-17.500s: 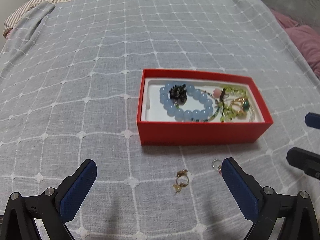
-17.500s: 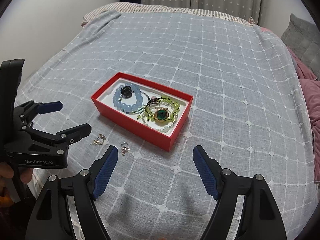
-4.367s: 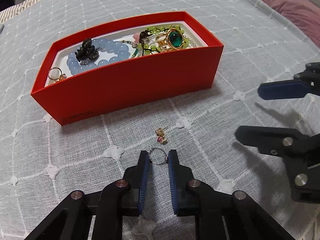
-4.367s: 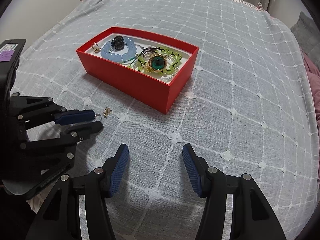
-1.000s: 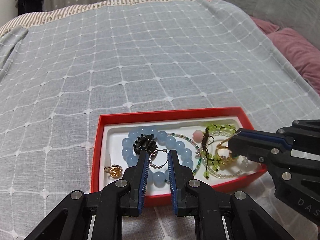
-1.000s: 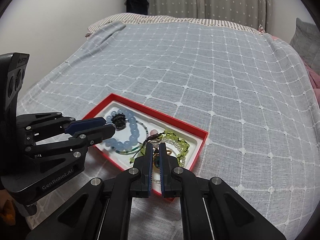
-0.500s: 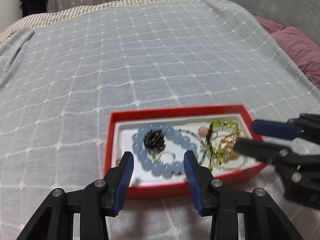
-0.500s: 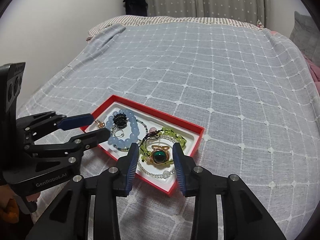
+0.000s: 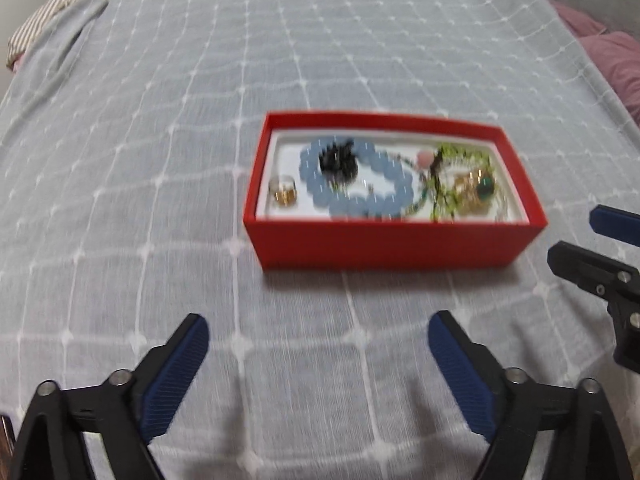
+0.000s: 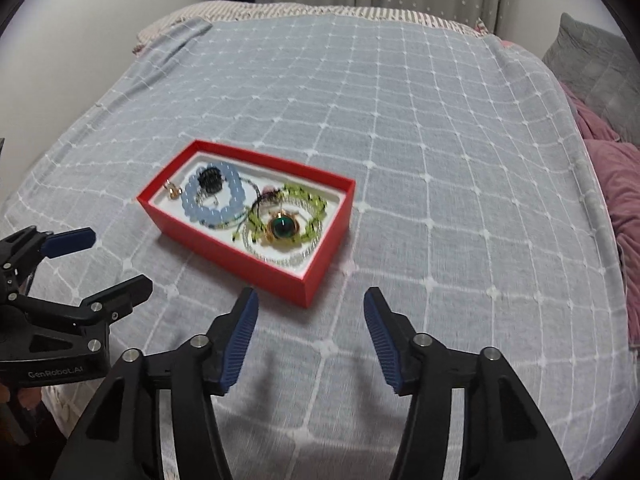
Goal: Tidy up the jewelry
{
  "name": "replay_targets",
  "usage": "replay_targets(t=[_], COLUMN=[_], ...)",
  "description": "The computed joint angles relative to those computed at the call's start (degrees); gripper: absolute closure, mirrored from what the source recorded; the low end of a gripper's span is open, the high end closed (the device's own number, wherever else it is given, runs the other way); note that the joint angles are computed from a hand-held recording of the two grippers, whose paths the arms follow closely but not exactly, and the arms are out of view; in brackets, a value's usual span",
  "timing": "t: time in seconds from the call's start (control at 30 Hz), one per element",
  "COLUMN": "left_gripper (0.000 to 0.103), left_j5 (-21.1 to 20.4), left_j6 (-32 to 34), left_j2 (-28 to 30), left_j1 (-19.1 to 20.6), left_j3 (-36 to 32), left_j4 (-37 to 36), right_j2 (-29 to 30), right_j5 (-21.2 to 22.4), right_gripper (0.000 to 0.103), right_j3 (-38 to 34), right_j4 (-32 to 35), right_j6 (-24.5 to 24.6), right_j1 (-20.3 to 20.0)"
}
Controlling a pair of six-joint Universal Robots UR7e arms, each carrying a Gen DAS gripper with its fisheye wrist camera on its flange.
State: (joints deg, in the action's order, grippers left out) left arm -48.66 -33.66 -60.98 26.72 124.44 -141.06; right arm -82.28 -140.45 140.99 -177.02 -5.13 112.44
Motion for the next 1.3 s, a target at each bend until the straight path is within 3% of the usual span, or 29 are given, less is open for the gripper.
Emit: replay_targets(t=[0.17,0.33,1.3], left_gripper=[0.001,0.001,0.001], left_j5=[1.94,1.14,0.69], left_j6=[-3.74,-6.44,-5.38], left_j2=[0.08,0.24,0.00], left_j1=[-1.15,-0.17,0.20], left_j3=[0.72,0.43,0.78], left_j4=[3.15,4.93,3.87], right_j2=[0.14,0.86,2.40], right_j5=[-1.89,-3.21,-3.67], right_gripper=[0.037,0.035,0.035], right_j3=[0.59,0.62,0.05], right_j4=[4.68,5.37,6.58], right_j6=[3.57,4.40,5.63], right_j1=[0.60,0.67,0.84])
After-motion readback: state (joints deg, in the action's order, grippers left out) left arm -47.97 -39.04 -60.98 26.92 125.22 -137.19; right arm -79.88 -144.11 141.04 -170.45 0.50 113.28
